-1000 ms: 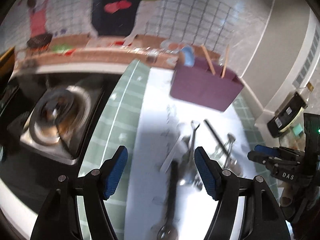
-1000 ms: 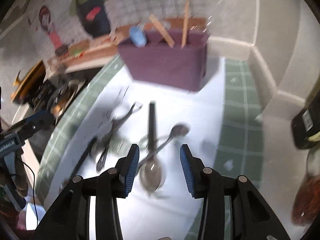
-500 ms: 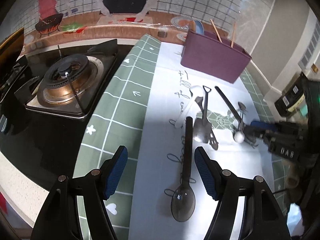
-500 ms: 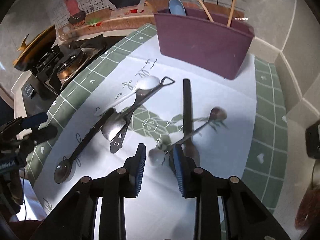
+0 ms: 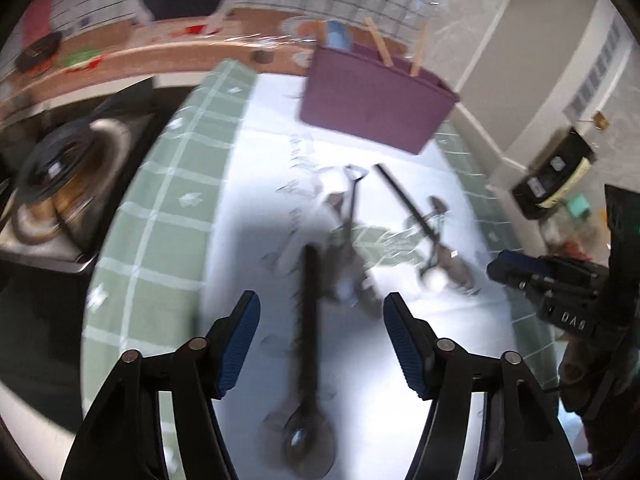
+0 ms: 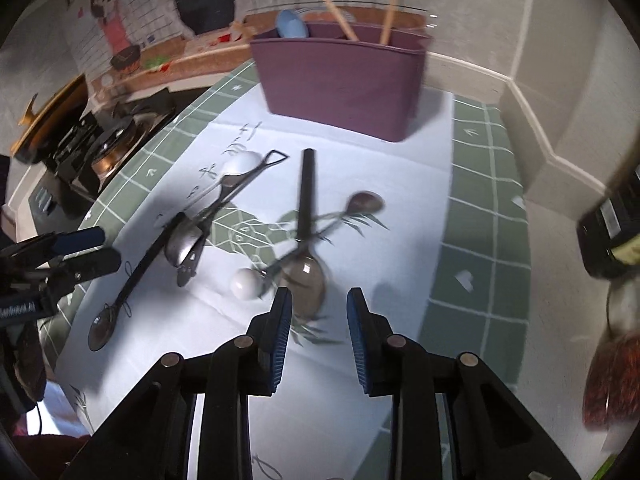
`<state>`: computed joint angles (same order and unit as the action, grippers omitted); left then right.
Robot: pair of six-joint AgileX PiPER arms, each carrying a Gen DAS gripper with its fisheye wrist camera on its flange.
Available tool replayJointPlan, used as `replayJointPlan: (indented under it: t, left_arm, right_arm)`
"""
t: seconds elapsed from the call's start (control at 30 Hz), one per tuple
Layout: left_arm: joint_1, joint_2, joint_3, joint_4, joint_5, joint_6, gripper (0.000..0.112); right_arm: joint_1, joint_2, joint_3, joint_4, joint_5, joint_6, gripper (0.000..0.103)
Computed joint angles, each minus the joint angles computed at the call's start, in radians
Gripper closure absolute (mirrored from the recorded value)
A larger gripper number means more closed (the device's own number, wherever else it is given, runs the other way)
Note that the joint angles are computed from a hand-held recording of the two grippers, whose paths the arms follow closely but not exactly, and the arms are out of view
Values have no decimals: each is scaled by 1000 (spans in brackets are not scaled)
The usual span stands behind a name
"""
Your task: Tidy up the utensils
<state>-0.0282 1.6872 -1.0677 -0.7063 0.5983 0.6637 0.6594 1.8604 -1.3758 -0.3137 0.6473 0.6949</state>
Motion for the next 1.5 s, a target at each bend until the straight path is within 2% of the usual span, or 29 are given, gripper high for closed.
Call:
replayJointPlan:
  t: [0.07, 0.13, 0.2, 0.27, 0.33, 0.43, 0.47, 0.6, 0.77, 0.87, 1.0, 1.23, 1.4, 1.5]
  left_arm:
    - [-28, 47, -58, -3, 11, 22, 54]
    - [-63, 95, -128, 53, 22, -22, 57]
    - [-97, 161, -225, 133, 50, -87, 69]
    - [-126, 247, -355, 241, 114, -192, 79]
    - [-135, 318, -461, 281, 188, -234, 79]
    - [-155, 387, -577, 340, 254, -279, 81]
    - [-166, 412, -619, 369, 272, -305, 86]
    - [-198, 485, -741, 479, 330, -417, 88]
    - [-229, 511, -788, 544, 353, -462, 90]
    - [-235, 506, -775, 548, 341, -459, 105]
    - [-202, 458, -683, 447, 295, -394, 106]
    - [-100, 243, -387, 225, 151, -267, 107]
    - [-38, 101, -227, 93, 93, -173, 107]
    - [-16, 48, -173, 71, 84, -146, 107]
  right_arm:
    - [-5, -23, 35, -25, -13, 38, 76]
    - [-12, -45, 68, -33, -31, 64, 76]
    - [-18, -61, 93, -47, -42, 87, 76]
    - [-23, -73, 114, -57, -53, 109, 76]
    - [-28, -86, 137, -63, -69, 125, 76]
    - [-30, -106, 175, -87, -88, 168, 76]
    - [-33, -110, 184, -87, -94, 175, 76]
    - [-34, -118, 199, -95, -101, 198, 76]
    - [-42, -122, 199, -97, -107, 190, 76]
    - [-42, -112, 174, -93, -97, 161, 76]
    - [-56, -94, 128, 8, -100, 16, 76]
    - [-86, -1, -47, 186, -32, -253, 76]
    - [-108, 165, -292, 340, 76, -434, 76]
    - [-95, 299, -501, 315, 195, -454, 77]
